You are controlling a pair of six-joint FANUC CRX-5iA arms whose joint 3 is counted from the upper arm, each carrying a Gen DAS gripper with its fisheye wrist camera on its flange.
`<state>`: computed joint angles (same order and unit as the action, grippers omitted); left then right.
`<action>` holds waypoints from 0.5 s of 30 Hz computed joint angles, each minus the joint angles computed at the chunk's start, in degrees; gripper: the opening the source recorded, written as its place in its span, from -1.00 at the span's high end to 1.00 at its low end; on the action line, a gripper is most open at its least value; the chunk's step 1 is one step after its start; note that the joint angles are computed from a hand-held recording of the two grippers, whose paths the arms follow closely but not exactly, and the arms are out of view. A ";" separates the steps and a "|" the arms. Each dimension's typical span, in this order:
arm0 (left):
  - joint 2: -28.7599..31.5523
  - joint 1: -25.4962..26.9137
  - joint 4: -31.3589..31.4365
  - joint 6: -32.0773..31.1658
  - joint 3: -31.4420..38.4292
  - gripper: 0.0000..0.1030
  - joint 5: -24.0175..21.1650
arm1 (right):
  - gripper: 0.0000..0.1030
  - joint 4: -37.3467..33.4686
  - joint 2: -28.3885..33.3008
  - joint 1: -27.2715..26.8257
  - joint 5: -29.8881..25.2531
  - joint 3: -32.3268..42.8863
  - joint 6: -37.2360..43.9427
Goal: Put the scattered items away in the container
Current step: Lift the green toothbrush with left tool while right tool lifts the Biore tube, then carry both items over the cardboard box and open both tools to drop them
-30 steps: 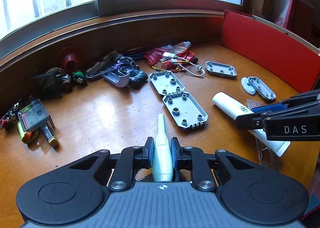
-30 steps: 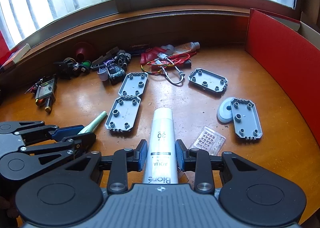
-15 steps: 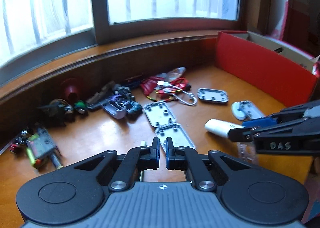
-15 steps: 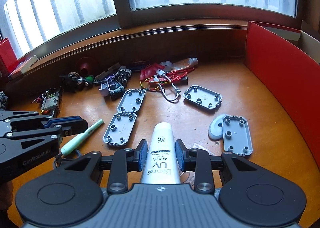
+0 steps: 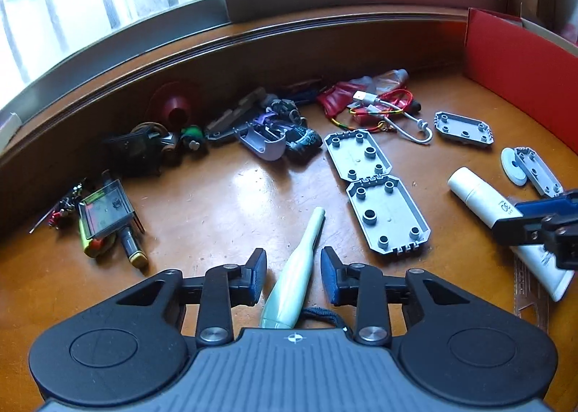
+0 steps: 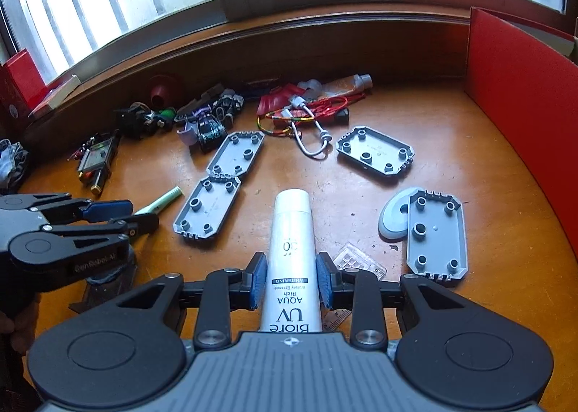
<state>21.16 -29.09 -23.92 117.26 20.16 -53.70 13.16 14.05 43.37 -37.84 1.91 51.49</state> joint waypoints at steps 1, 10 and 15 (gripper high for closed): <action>-0.16 0.29 0.84 -0.06 -0.47 0.62 0.62 | 0.36 -0.10 0.21 -0.04 -0.08 0.17 0.31; -1.32 0.17 2.22 2.14 -1.28 0.67 3.05 | 0.40 -0.81 2.57 -0.61 -0.57 3.21 3.33; -2.05 0.41 3.72 2.25 -0.82 0.67 5.27 | 0.40 -0.26 1.41 -1.21 1.63 2.50 2.71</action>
<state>19.10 -28.67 -20.21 119.51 19.34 -48.43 12.89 15.46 42.16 -36.21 4.41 54.20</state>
